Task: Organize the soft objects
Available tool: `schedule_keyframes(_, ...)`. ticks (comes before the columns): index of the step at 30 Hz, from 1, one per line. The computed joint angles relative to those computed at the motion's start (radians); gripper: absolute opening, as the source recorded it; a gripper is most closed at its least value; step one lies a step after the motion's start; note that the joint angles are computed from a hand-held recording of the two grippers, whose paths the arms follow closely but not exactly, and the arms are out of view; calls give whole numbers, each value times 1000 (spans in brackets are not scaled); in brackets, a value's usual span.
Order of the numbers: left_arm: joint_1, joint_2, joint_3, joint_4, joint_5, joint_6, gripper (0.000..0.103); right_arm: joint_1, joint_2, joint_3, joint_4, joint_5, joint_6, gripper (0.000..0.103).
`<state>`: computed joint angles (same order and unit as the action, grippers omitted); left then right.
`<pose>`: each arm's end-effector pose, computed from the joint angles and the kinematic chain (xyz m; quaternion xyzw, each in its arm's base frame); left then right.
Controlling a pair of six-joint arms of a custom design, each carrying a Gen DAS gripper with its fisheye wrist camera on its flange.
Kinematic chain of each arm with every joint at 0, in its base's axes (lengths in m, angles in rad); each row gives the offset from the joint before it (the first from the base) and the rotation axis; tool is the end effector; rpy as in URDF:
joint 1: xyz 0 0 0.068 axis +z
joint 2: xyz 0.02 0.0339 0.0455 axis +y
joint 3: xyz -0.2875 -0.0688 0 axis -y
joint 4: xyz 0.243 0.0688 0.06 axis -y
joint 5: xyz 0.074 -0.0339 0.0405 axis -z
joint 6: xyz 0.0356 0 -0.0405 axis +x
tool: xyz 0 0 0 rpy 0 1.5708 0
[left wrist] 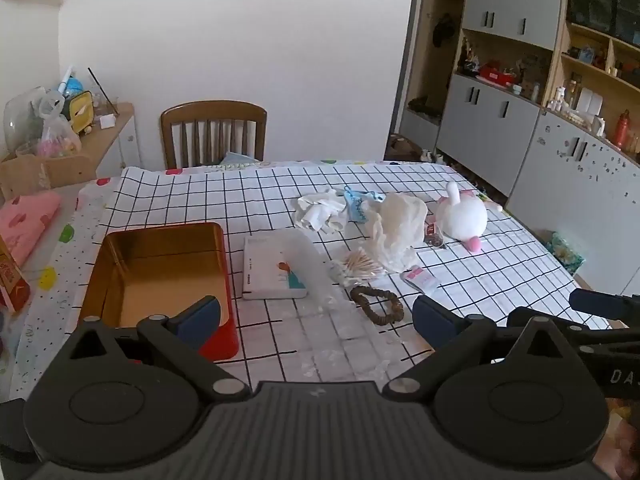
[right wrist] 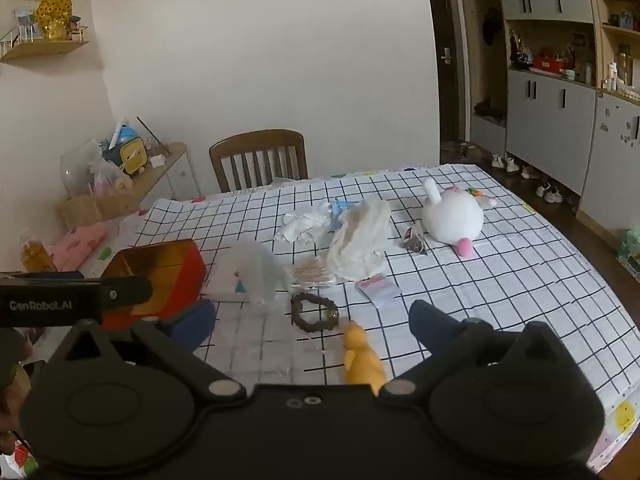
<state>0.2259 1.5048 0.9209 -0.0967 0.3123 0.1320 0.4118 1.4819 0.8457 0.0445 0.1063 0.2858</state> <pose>0.3150 0.0612 0.2486 0.0250 0.8937 -0.0624 0.4435 0.2914 0.1232 0.2427 -0.0306 0.8811 0.1164 0.4573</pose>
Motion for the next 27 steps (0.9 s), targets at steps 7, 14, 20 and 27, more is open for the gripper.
schedule_keyframes(7, 16, 0, 0, 2, 12, 12, 103, -8, 10, 8, -6, -5, 17, 103)
schedule_keyframes(14, 30, 2, 5, 4, 18, 24, 103, 3, 10, 4, -1, 13, 15, 103)
schedule_keyframes(20, 42, 6, 7, 6, 25, 19, 103, 21, 10, 5, 14, 32, -11, 103)
schedule_keyframes(27, 46, 18, 15, 6, 36, 21, 103, 27, 12, 7, 16, 41, -15, 103)
